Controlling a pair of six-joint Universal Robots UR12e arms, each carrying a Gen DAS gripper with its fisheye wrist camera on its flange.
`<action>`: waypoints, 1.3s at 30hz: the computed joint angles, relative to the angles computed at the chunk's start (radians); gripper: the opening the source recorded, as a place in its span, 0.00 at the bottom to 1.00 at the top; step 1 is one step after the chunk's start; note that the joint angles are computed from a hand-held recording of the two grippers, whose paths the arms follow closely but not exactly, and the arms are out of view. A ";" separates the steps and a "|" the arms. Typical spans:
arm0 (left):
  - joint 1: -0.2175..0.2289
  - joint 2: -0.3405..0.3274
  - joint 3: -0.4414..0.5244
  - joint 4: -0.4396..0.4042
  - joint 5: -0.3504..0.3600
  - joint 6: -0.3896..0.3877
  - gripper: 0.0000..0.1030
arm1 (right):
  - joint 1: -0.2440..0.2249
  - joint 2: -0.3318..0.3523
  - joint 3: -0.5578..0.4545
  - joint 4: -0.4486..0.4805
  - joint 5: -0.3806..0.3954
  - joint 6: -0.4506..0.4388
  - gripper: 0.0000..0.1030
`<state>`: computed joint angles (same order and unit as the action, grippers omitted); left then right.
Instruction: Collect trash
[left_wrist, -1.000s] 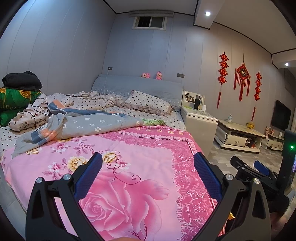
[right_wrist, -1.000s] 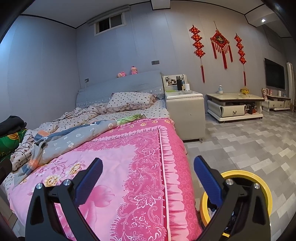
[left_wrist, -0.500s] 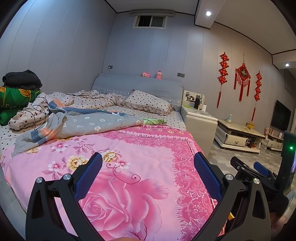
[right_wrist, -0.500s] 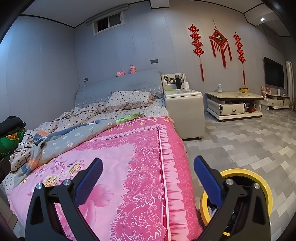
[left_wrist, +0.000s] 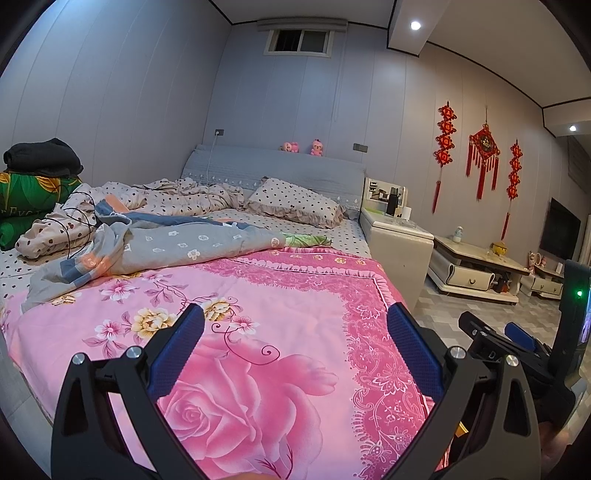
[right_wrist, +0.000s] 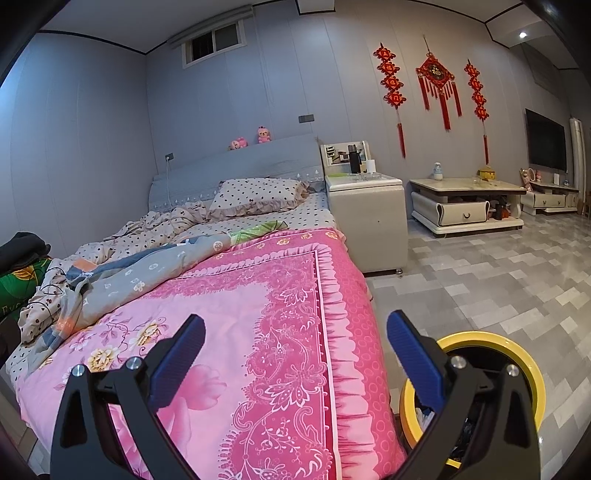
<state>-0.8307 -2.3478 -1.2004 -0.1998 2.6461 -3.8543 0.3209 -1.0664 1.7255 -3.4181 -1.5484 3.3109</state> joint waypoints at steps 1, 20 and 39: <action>0.000 0.000 0.000 0.000 -0.001 0.000 0.92 | 0.000 0.000 0.000 0.001 0.000 0.000 0.92; 0.000 -0.004 0.002 -0.005 -0.006 -0.004 0.92 | 0.000 0.000 0.001 0.005 0.000 0.005 0.92; 0.005 -0.003 -0.010 -0.022 -0.031 -0.045 0.92 | -0.001 0.002 0.004 0.011 0.003 0.013 0.92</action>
